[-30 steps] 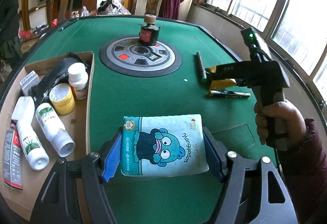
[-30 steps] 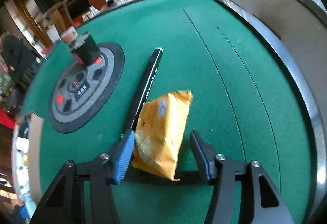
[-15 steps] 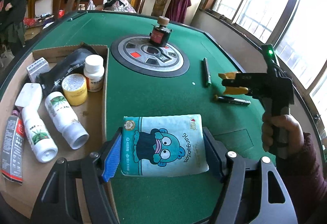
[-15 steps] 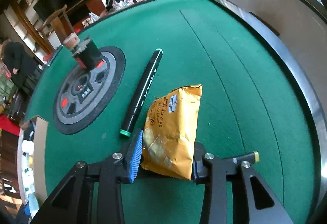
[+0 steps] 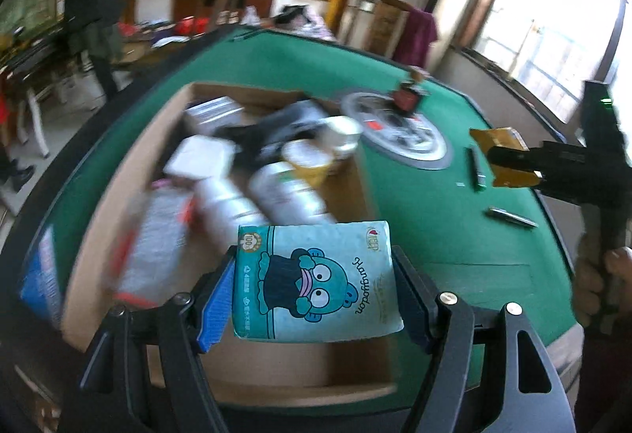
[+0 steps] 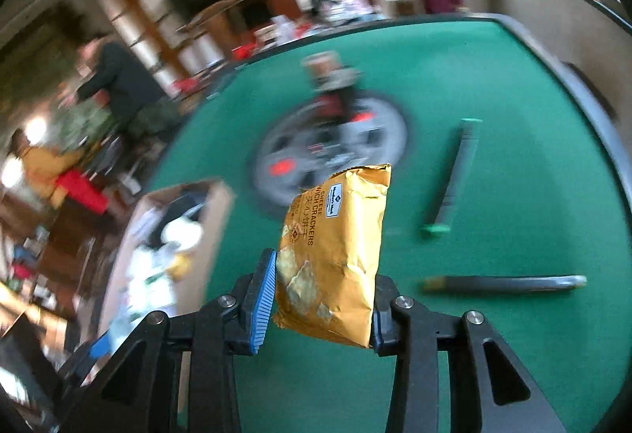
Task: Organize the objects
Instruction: 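Carry the tissue pack and yellow packet over the cardboard box with both grippers, then lower the tissue pack and yellow packet into the box and open both grippers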
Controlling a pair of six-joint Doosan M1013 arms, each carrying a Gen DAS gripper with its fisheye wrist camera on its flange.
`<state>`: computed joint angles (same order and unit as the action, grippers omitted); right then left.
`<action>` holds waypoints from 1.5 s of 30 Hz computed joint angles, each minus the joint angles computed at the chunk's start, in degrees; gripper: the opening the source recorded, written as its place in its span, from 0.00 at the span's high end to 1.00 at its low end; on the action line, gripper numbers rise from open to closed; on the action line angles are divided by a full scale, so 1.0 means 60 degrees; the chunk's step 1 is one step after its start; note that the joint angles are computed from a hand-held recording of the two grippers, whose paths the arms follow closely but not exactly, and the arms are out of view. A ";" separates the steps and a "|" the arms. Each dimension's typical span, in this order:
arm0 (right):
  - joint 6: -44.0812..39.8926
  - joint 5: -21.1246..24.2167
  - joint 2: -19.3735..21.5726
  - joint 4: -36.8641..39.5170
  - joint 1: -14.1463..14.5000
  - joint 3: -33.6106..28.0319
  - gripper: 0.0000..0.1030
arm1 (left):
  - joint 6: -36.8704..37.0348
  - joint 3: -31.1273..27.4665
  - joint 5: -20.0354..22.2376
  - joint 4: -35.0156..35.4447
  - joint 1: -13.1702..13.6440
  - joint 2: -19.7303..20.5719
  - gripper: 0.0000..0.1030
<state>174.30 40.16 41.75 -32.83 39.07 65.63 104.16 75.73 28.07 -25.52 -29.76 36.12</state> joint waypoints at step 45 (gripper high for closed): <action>-0.6993 0.4886 0.4814 0.4488 0.0256 -0.8834 0.62 | 0.3042 0.0441 0.1069 -0.3205 0.0996 -0.0082 0.28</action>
